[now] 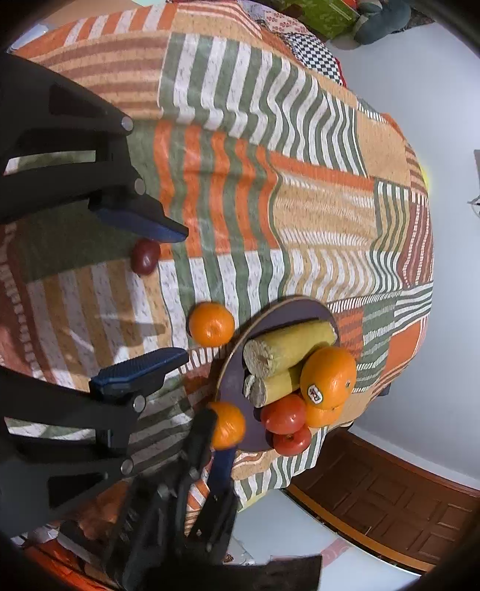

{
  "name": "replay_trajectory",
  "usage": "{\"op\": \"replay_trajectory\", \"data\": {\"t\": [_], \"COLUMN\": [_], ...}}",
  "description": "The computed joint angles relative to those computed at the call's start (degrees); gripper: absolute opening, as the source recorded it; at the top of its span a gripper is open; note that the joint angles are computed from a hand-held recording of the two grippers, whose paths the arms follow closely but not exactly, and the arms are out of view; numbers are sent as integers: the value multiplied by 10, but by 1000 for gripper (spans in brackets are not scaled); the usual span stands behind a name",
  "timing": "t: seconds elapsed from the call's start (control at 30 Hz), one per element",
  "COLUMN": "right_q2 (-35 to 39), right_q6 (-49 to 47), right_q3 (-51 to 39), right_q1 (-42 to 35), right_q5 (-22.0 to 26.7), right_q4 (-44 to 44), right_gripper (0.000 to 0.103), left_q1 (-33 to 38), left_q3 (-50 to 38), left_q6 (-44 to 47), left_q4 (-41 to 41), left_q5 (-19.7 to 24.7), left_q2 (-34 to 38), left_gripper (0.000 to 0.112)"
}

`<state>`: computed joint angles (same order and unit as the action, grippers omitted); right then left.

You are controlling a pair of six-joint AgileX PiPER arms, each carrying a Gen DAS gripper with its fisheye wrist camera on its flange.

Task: Organize fruits
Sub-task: 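Grasp a mandarin with right tool while left tool grasps the other mandarin, then carry mandarin to the plate with left tool while right tool carries its mandarin there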

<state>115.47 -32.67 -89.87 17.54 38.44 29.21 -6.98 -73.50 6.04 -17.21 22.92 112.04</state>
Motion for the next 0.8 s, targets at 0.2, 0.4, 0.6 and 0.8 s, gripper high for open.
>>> {"op": "replay_trajectory", "data": {"t": [0.2,0.4,0.6,0.8], "right_q2": [-1,8,17,13], "right_q6": [-21,-47,-64,-70], "right_q3": [-6,-6,-10,-6], "right_q1": [-31,-53,-67,-73], "right_q5": [-2,1,9,6], "right_q4": [21,43,61,66], "right_gripper": [35,35,35,35], "left_q1": [-20,-39,-52,-51], "left_q3": [-60,-116,-141,-161], "left_q6": [-60,-134,-182,-158], "left_q4": [52,118,171,152], "left_q5": [27,47,51,64], "left_q2": [49,94,108,125], "left_gripper": [52,49,48,35]}}
